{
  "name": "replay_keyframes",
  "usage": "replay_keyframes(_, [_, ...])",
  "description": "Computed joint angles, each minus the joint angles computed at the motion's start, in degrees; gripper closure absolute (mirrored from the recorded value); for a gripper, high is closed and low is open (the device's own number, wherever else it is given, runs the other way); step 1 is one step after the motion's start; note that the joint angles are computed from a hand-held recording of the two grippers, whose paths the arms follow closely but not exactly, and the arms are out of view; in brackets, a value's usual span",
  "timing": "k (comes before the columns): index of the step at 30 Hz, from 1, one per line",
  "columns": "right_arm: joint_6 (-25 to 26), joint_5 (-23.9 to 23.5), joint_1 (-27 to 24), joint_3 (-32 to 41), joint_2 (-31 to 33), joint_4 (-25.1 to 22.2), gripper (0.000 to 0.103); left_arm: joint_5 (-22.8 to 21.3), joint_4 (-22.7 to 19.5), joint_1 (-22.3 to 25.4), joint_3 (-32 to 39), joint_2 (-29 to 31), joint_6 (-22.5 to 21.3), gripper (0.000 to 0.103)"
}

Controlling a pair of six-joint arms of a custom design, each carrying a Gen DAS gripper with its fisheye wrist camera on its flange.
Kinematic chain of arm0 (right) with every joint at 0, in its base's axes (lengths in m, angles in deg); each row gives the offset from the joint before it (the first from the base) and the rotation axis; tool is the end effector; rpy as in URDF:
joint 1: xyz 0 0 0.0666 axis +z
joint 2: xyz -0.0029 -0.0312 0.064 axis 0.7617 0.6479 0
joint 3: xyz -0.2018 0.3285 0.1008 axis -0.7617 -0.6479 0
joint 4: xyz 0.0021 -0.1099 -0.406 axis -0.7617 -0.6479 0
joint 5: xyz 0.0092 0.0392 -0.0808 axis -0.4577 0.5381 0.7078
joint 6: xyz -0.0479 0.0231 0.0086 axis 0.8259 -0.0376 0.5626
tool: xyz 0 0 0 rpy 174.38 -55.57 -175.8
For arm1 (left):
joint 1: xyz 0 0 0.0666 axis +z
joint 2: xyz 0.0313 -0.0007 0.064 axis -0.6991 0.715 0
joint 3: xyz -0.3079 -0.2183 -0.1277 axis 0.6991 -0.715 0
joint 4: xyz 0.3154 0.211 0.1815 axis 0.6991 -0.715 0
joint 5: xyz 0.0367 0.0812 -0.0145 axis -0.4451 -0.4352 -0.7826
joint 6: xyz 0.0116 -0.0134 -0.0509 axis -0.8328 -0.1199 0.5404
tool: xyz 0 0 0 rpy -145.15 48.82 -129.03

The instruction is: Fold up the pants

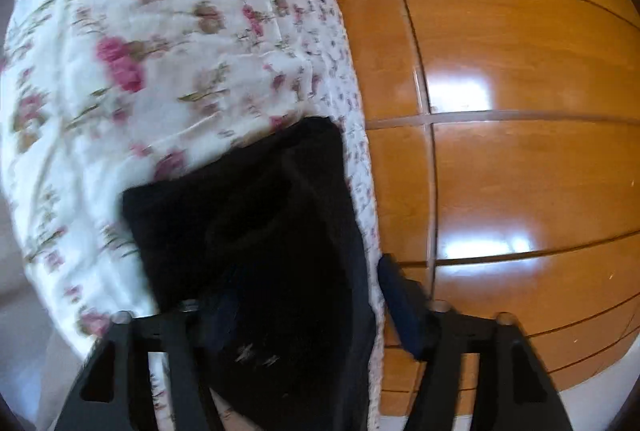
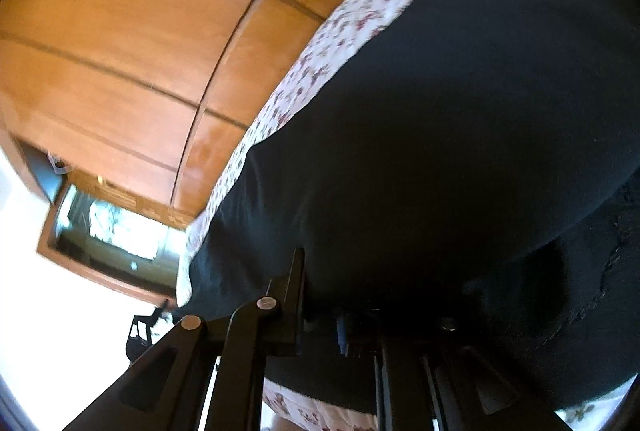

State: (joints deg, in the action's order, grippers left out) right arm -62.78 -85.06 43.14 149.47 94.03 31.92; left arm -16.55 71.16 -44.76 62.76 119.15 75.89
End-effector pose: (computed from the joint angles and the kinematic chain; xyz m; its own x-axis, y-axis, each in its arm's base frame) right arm 0.5967 -0.0417 0.2708 -0.8460 0.4113 -0.3393 -0.0285 0.6006 0.7991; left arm 0.5489 -0.0125 0.2643 -0.2770 -0.9593 -0.0539 -0.3632 0.1565 -0.9185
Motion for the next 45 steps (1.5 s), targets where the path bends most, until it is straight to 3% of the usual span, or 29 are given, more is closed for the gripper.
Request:
replay_keyframes(1, [1.2, 1.0, 0.3, 0.7, 0.1, -1.2, 0.091, 0.0, -2.8, 0.3, 1.9, 0.4, -3.3, 0.087])
replay_keyframes(2, [2.5, 1.8, 0.5, 1.3, -0.1, -1.9, 0.093, 0.1, -6.6, 0.6, 3.7, 0.4, -5.8, 0.088])
replay_keyframes(3, [2.9, 2.1, 0.6, 1.5, -0.7, -1.1, 0.093, 0.8, -7.5, 1.0, 4.7, 0.4, -7.6, 0.089])
replay_keyframes(7, [-1.6, -2.8, -0.5, -0.8, -4.3, 8.5, 0.093, 2.4, 2.6, 2.3, 1.6, -2.4, -11.6, 0.089])
replay_keyframes(9, [-0.8, -5.6, -0.7, -1.7, -5.4, 10.2, 0.093, 1.8, 4.5, 2.9, -1.1, -3.8, -13.3, 0.089])
replay_keyframes(11, [5.5, -4.8, 0.0, -1.0, -5.3, 3.5, 0.093, 0.4, 0.5, 2.8, -2.5, -4.2, -16.4, 0.089])
replay_keyframes(13, [13.0, -0.6, 1.0, -0.8, -4.2, -3.9, 0.093, -0.2, -3.3, 2.2, -3.5, -3.5, -19.1, 0.089])
replay_keyframes(15, [14.7, 0.1, 1.0, -0.9, -2.5, -7.3, 0.093, -0.7, -2.2, 1.7, -5.9, -3.4, -19.4, 0.087])
replay_keyframes(18, [11.7, -1.6, 0.3, -3.4, -2.4, -2.1, 0.096, -2.6, 4.6, 1.1, -9.3, -4.0, -15.1, 0.073])
replay_keyframes(20, [13.2, -0.3, 0.7, -2.8, -2.5, -3.1, 0.096, -3.3, 7.1, 0.6, -9.9, -4.4, -13.7, 0.071])
replay_keyframes(21, [14.0, 0.2, 0.8, -2.9, -2.6, -3.3, 0.096, -4.1, 6.4, 0.2, -9.6, -4.5, -14.7, 0.076])
replay_keyframes(23, [14.5, 0.9, 0.9, -2.6, -2.8, -3.5, 0.094, -6.7, -0.2, -0.8, -7.6, -4.8, -18.7, 0.092])
replay_keyframes(24, [13.3, 0.7, 0.7, -3.3, -3.6, -1.9, 0.094, -8.5, -3.2, -1.2, -7.2, -5.3, -19.9, 0.092])
replay_keyframes(27, [12.4, 0.6, 0.8, -4.3, -5.2, 0.4, 0.094, -10.8, -5.5, -1.5, -7.8, -6.2, -19.6, 0.092])
replay_keyframes(31, [16.9, 2.2, 1.4, -3.8, -3.9, -4.2, 0.094, -12.3, -4.5, -1.9, -9.0, -6.6, -19.5, 0.091])
replay_keyframes(34, [12.0, -1.3, 0.3, -5.0, -3.3, -0.2, 0.095, -14.6, -5.7, -2.8, -9.6, -8.0, -20.4, 0.083])
replay_keyframes(37, [12.1, -3.0, -0.2, -3.0, -2.2, -3.1, 0.092, -19.1, -6.9, -4.3, -11.1, -10.7, -19.7, 0.073])
replay_keyframes(40, [12.4, -2.1, -1.1, -2.5, -3.1, -3.8, 0.083, -24.6, -8.3, -6.8, -12.7, -14.0, -20.1, 0.073])
replay_keyframes(42, [11.8, -0.7, -3.2, -3.5, -4.8, -1.9, 0.065, -27.3, -9.2, -8.7, -13.1, -15.5, -21.4, 0.073])
replay_keyframes(45, [8.3, 1.5, -6.9, -4.2, -5.6, 2.3, 0.059, -29.7, -8.4, -11.6, -11.5, -15.1, -24.9, 0.073])
